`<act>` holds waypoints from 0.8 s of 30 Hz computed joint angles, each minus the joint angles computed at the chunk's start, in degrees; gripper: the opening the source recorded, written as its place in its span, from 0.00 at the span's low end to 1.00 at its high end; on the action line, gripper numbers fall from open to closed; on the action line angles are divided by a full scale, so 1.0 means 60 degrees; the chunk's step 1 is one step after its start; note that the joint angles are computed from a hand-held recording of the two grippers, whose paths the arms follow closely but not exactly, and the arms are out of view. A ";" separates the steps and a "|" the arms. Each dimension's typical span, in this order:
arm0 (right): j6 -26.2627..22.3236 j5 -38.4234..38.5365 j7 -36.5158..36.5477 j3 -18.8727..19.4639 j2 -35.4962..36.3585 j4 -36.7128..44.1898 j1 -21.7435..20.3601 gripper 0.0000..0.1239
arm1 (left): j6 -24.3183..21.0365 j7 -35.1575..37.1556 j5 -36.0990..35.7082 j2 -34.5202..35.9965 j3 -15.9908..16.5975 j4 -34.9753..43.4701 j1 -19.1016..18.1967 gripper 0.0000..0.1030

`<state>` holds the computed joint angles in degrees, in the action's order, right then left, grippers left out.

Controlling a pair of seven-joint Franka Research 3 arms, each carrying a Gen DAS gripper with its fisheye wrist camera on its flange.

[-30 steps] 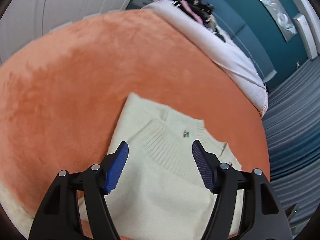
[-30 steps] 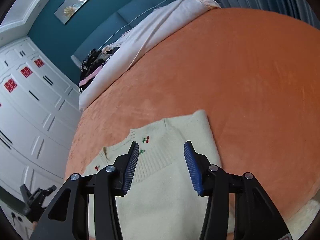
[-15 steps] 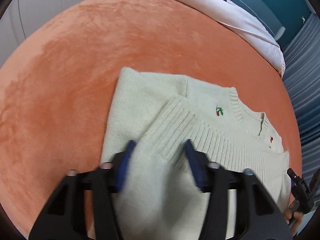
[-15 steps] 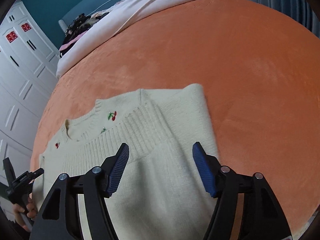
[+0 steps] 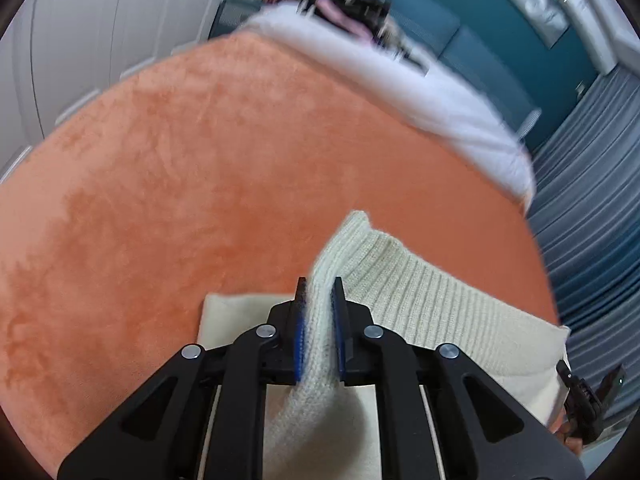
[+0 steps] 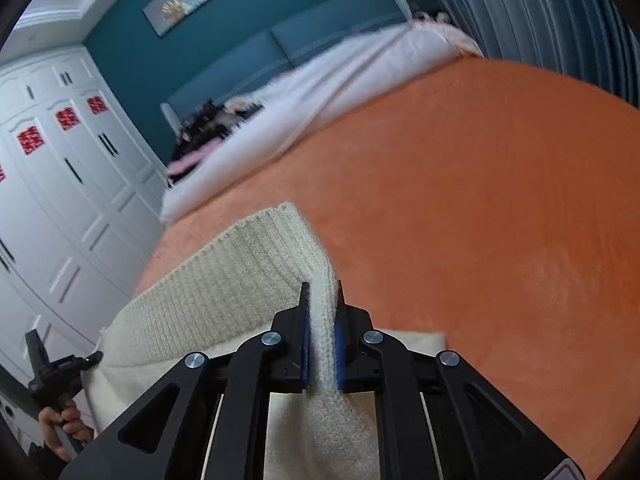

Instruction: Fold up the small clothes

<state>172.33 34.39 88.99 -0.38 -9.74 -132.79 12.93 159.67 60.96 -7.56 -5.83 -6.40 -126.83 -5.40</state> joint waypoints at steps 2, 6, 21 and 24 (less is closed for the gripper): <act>-0.0893 -0.1981 0.1779 0.0483 0.1116 0.0325 -0.0730 0.07 | -0.0954 -0.0651 0.1121 0.0845 -0.0192 0.0445 0.0143 0.10; -0.0632 -0.3861 0.3346 0.0397 0.1339 -0.0049 -0.0621 0.11 | 0.0643 -0.2210 0.2534 0.0690 -0.0254 -0.0622 0.0203 0.15; -0.0954 -0.0259 -0.0161 0.0438 -0.0291 -0.0900 0.3196 0.12 | -0.0082 -0.4431 0.3434 -0.1954 -0.1327 -0.2499 -0.1246 0.50; -0.0890 -0.1728 0.1005 0.1252 -0.0476 -0.1350 0.2091 0.04 | -0.0352 -0.4371 0.3920 -0.2332 -0.1255 -0.2873 -0.1083 0.50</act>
